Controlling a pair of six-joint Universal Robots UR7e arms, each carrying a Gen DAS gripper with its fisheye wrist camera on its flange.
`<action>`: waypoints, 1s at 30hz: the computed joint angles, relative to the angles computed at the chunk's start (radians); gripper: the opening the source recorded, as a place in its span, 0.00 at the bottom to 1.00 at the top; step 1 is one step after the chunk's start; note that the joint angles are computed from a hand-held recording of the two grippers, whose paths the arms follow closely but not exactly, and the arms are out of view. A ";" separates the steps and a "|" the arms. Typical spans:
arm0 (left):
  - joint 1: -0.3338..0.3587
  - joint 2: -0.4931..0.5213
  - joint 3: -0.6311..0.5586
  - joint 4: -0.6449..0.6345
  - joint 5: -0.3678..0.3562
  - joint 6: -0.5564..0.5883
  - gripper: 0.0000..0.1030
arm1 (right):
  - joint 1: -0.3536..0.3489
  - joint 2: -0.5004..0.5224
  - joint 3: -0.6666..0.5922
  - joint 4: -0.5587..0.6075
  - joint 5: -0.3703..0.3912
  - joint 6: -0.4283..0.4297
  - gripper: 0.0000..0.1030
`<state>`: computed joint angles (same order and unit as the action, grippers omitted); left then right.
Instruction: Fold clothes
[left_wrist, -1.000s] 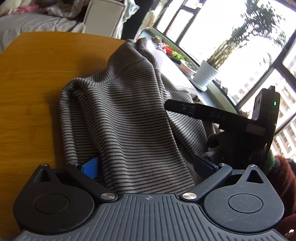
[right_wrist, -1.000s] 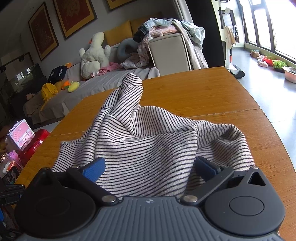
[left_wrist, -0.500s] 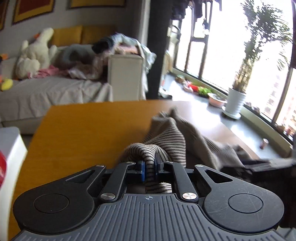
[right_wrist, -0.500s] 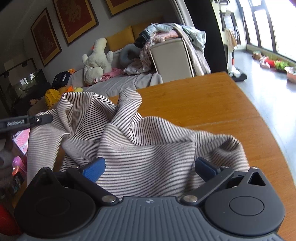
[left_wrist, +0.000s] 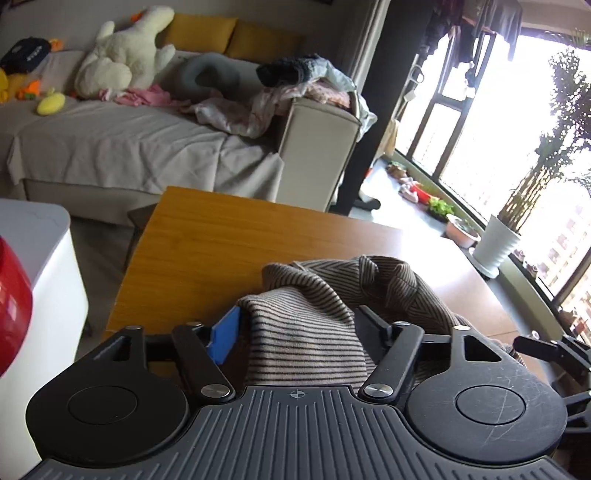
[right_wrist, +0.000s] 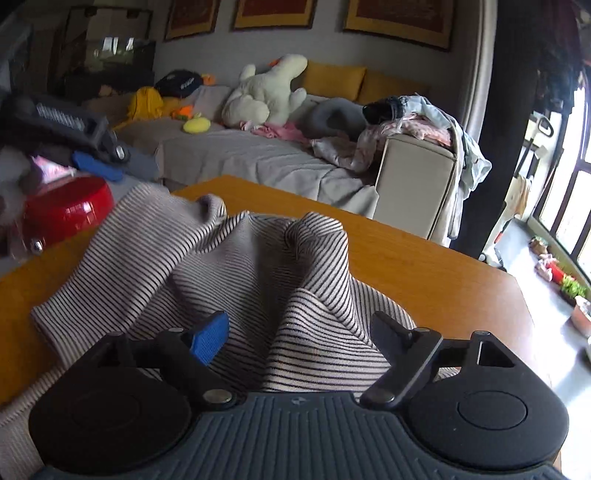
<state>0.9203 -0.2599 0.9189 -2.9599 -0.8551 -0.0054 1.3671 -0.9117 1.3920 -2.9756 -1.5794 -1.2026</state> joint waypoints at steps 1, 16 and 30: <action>-0.007 -0.011 0.026 -0.032 0.007 0.016 0.76 | 0.002 0.014 -0.027 0.025 -0.019 -0.011 0.54; -0.001 0.123 -0.198 0.109 -0.113 0.087 0.82 | -0.016 0.346 -0.775 0.077 -0.185 -0.021 0.29; -0.004 0.156 -0.190 0.074 -0.089 0.079 0.85 | -0.244 -0.311 0.010 0.687 0.340 0.774 0.43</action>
